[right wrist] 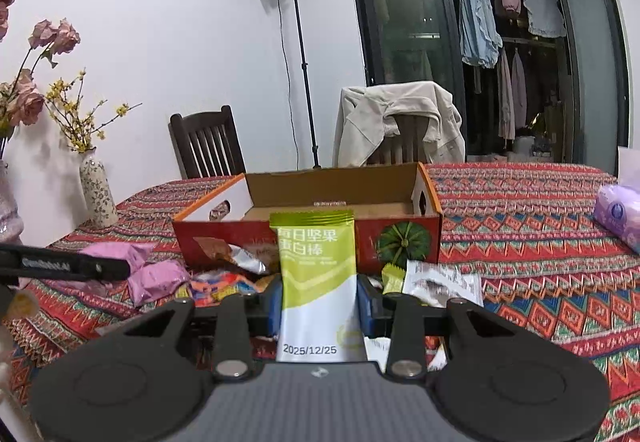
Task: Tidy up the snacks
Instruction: 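Carry both snacks over the box and open both grippers to drop them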
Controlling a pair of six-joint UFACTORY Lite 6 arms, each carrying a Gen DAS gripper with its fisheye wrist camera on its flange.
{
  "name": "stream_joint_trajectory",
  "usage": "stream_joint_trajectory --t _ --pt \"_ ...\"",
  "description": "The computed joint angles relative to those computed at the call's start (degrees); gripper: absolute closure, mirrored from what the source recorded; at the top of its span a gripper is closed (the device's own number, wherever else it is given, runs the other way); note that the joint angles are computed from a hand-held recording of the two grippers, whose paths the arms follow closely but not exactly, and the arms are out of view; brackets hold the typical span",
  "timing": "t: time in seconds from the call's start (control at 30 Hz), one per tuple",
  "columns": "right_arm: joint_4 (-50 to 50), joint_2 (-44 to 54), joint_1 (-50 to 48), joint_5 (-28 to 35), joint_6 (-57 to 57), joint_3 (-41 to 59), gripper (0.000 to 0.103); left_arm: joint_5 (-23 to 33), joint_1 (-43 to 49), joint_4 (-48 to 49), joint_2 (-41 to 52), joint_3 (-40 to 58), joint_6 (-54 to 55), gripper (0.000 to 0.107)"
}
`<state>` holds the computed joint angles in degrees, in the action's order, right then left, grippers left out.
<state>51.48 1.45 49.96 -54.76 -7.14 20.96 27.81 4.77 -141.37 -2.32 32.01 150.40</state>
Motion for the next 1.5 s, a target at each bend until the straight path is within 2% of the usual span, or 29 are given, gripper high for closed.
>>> stream_joint_trajectory --t 0.2,0.43,0.63,0.9,1.03,1.13,1.23,1.5 --pt "-3.9 -0.9 -6.2 3.9 -4.0 5.0 0.068 -2.3 -4.3 -3.0 2.6 7.4 0.9 0.046" --pt "-10.1 2.7 -15.4 10.4 -6.8 16.0 0.068 -6.2 -9.1 -6.0 13.7 24.0 0.9 0.046" --pt "-15.3 11.5 -23.3 17.6 -6.4 30.0 0.068 -7.6 -11.3 -10.3 24.8 39.1 2.3 0.046" --pt "-18.5 26.2 -29.6 25.1 -4.7 49.7 0.068 -6.7 -14.1 -23.9 40.6 57.2 13.9 0.046" --pt "-19.4 32.8 -31.3 27.0 -3.1 56.5 0.068 -4.6 -14.7 -29.7 46.2 61.0 20.0 0.046" --pt "-20.0 36.6 -31.9 26.2 -2.2 58.9 0.068 -3.3 -14.4 -29.4 49.5 63.0 20.2 0.046" --pt "-22.6 38.9 -33.2 28.2 0.6 60.8 0.068 -4.0 -14.4 -28.4 52.0 65.6 20.1 0.046" --pt "-17.8 42.5 -33.5 30.8 -4.7 64.7 0.065 -3.0 -14.4 -30.2 54.5 66.5 22.8 0.044"
